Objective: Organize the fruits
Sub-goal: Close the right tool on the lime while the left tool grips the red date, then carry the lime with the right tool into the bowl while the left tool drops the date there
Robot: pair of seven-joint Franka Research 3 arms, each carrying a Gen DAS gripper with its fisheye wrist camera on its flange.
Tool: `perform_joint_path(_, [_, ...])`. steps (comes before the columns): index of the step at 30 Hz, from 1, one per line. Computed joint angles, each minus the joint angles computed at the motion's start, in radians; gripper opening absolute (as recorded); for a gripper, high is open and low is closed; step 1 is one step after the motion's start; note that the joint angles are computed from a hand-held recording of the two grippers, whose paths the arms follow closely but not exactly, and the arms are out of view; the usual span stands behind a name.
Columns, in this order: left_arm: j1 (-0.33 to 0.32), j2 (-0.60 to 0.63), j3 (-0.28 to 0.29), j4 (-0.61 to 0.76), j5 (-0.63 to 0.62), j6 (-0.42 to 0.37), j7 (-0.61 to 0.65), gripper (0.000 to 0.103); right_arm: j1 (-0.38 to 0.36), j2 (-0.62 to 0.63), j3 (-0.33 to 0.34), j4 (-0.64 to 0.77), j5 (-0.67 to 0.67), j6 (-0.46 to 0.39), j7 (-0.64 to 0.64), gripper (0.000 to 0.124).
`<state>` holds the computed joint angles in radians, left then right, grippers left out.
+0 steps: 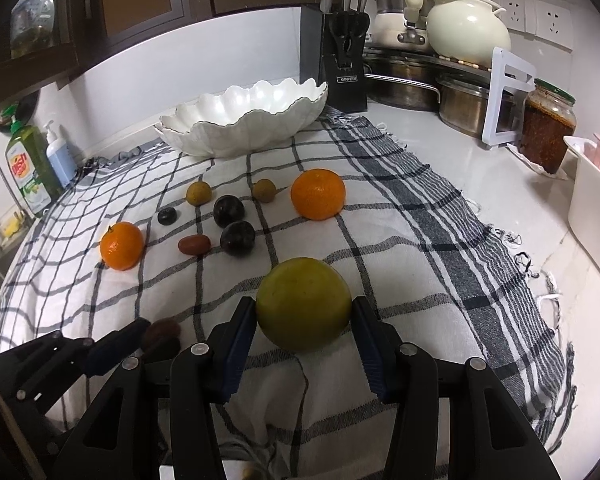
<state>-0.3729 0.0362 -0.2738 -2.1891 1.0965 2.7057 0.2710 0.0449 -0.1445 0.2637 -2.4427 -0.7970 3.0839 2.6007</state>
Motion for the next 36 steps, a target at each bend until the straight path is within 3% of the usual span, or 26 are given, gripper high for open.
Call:
perform_joint_path(9, [0.021,-0.047,0.001,-0.022,0.006,0.038,-0.04,0.018,-0.019,-0.039,0.026,-0.018,0.027,0.007,-0.015,0.05])
perform_joint_path(20, [0.082,-0.112,-0.003,-0.035,0.03,0.094,-0.075,0.018,-0.077,-0.055,0.107,0.019,0.061,0.01,-0.035,0.05])
perform_joint_path(27, [0.127,-0.128,0.002,-0.015,0.023,0.137,-0.043,0.018,-0.1,-0.032,0.131,0.093,-0.038,-0.004,0.057,0.05])
perform_joint_path(36, [0.179,-0.127,0.025,0.031,-0.001,0.2,0.027,0.017,-0.034,0.019,0.087,0.222,-0.192,-0.066,0.201,0.05])
